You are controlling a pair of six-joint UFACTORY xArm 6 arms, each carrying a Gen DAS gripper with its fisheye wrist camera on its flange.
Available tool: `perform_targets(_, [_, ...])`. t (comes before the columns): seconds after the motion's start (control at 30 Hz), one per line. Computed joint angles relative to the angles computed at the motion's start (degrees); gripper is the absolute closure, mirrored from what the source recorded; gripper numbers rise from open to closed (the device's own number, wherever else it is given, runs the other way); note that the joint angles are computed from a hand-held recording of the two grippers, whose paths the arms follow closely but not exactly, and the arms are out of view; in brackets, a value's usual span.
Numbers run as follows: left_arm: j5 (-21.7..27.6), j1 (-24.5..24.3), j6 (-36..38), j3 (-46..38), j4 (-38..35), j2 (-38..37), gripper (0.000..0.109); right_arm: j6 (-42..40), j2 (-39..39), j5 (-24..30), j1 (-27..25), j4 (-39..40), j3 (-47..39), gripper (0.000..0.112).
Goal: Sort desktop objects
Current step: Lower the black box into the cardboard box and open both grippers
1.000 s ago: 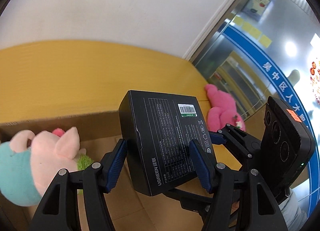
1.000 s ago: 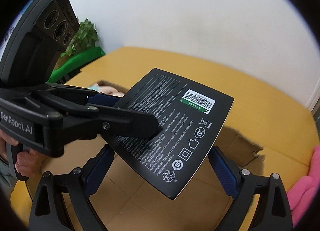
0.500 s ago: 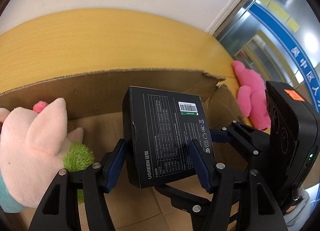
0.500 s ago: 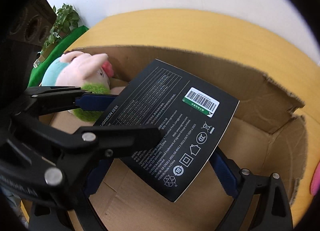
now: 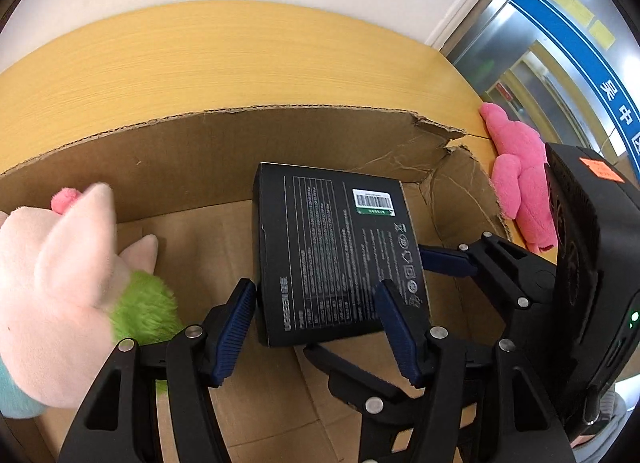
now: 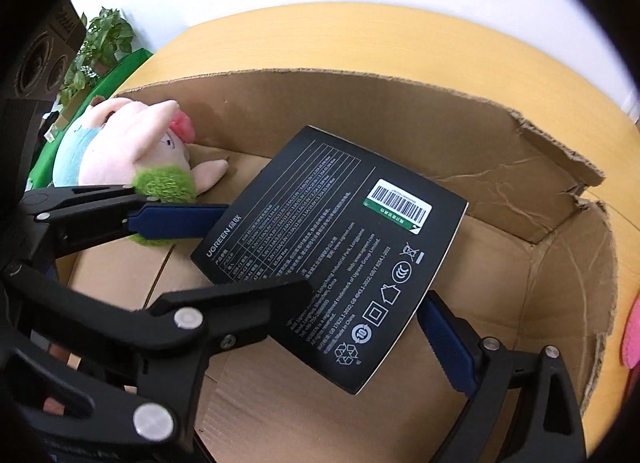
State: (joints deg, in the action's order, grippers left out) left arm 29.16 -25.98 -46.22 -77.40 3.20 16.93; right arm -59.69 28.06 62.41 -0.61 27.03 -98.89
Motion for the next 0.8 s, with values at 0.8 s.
perform_targets(0.8, [35.5,-33.0,-50.9,17.4,56.8,-34.4,0.012,-10.5,-56.4,-24.3,-1.9,16.9,53.8,0.011])
